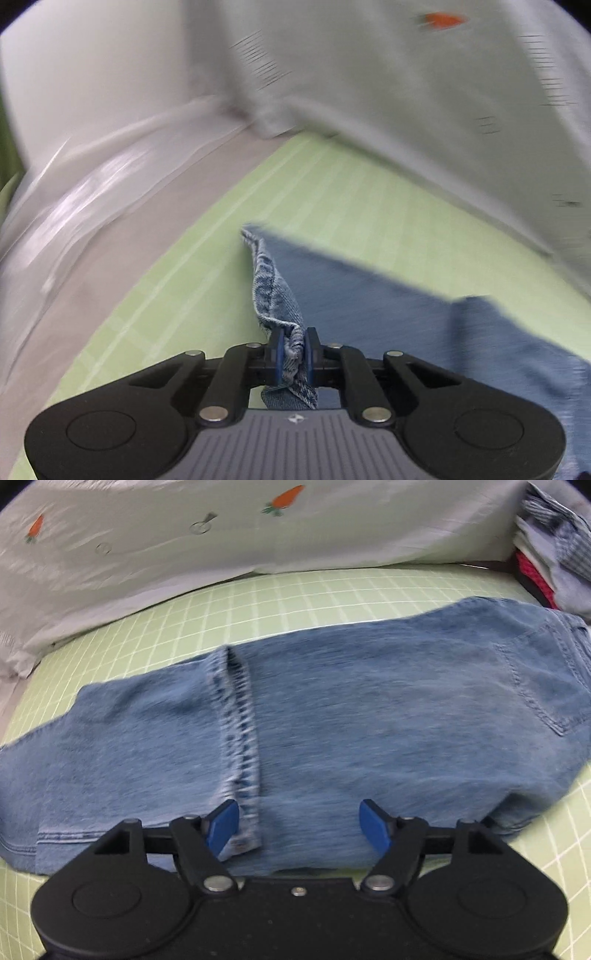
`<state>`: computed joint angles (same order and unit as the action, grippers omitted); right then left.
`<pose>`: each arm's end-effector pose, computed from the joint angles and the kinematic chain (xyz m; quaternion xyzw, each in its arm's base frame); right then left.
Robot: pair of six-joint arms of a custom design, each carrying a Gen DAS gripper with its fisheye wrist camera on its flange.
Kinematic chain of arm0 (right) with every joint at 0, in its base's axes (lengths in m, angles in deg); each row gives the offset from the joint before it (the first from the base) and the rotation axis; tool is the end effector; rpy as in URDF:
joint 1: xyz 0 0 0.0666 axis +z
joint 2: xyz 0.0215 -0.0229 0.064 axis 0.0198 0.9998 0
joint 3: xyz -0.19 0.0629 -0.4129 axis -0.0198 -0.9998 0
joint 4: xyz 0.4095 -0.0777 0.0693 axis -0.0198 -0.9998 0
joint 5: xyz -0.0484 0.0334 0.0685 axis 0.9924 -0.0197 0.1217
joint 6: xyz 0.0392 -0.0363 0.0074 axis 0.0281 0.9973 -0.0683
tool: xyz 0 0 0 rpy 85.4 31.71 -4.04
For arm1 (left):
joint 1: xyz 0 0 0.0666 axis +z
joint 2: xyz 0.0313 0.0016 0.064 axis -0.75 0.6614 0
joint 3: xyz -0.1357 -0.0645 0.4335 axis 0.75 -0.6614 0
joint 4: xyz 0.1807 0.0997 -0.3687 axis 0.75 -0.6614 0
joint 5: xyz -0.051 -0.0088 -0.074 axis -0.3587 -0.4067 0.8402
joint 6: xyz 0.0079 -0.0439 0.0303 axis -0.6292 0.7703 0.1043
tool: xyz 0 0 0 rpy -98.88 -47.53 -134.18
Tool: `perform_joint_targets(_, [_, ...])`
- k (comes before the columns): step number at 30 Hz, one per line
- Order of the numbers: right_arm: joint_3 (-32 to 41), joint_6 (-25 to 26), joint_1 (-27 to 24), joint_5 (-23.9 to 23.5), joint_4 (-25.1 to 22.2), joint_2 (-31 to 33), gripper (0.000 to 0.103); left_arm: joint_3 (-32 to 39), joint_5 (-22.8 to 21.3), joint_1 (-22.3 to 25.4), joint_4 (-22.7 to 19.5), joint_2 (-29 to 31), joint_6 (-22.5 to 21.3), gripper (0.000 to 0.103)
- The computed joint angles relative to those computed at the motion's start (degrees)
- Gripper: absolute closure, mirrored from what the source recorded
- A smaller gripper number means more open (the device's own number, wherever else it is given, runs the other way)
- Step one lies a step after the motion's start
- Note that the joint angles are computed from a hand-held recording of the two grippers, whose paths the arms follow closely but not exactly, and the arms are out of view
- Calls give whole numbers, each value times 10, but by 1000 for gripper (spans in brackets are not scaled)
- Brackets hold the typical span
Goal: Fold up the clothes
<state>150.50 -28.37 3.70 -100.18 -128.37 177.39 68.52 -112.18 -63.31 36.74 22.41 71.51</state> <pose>0.6479 0.0373 0.3354 -0.1414 0.9447 0.0993 0.2788 0.4930 -0.1098 0.3748 -0.4309 0.8313 0.0874 0.3401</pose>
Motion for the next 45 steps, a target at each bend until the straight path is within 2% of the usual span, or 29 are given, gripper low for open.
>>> perform_joint_targets(2, [6, -5, -14, -7, 4, 4, 31, 36, 0, -22, 25, 20, -29, 92])
perform_joint_targets(5, [17, -18, -39, -21, 14, 12, 31, 85, 34, -57, 88, 56, -100, 92])
perform_joint_targets(8, [36, -18, -62, -29, 16, 26, 31, 148, 78, -92, 100, 115, -146, 91])
perform_joint_targets(10, [54, -12, -76, -30, 9, 39, 31, 182, 106, -112, 92, 154, -155, 91])
perform_joint_targets(12, [69, -8, -89, -28, 3, 51, 31, 206, 190, -119, 76, 190, -161, 86])
perform_joint_targets(14, [83, -4, -99, -26, -4, 62, 31, 245, 205, -130, 16, 224, -161, 84])
perform_joint_targets(15, [91, -1, -104, -26, -9, 68, 31, 263, 192, -135, -16, 237, -161, 83])
perform_joint_targets(16, [98, 2, -109, -25, -14, 74, 31, 271, 179, -138, -30, 239, -160, 81])
perform_joint_targets(19, [120, 3, -120, -32, -27, 90, 28, 273, 135, -140, -31, 231, -138, 58])
perform_joint_targets(20, [127, 1, -122, -35, -31, 95, 26, 274, 123, -139, -34, 231, -135, 47])
perform_joint_targets(21, [134, -1, -123, -37, -34, 100, 25, 275, 111, -137, -38, 231, -132, 40])
perform_joint_targets(22, [142, -3, -123, -38, -37, 106, 24, 285, 114, -133, -47, 239, -129, 39])
perform_joint_targets(26, [170, -8, -118, -34, -50, 126, 23, 323, 138, -117, -73, 273, -114, 39])
perform_joint_targets(28, [178, -2, -115, -30, -53, 132, 22, 336, 160, -113, -90, 286, -98, 43])
perform_joint_targets(30, [181, 0, -113, -25, -54, 134, 22, 345, 158, -112, -102, 297, -86, 83])
perform_joint_targets(31, [181, -2, -113, -23, -54, 135, 22, 347, 154, -112, -105, 298, -95, 95])
perform_joint_targets(35, [182, -12, -116, -20, -55, 138, 22, 341, 152, -113, -96, 282, -120, 96])
perform_joint_targets(37, [183, -19, -118, -19, -55, 139, 22, 339, 152, -117, -85, 269, -148, 96])
perform_joint_targets(40, [187, -31, -122, -21, -55, 142, 22, 329, 191, -125, -72, 255, -192, 95])
perform_joint_targets(41, [190, -34, -123, -23, -56, 144, 21, 330, 197, -128, -77, 259, -186, 94])
perform_joint_targets(42, [192, -37, -125, -25, -56, 146, 20, 338, 196, -130, -99, 270, -170, 90])
perform_joint_targets(43, [193, -41, -126, -27, -56, 147, 20, 352, 192, -132, -129, 284, -151, 90])
perform_joint_targets(45, [200, -46, -130, -30, -57, 151, 19, 369, 186, -132, -159, 299, -136, 80])
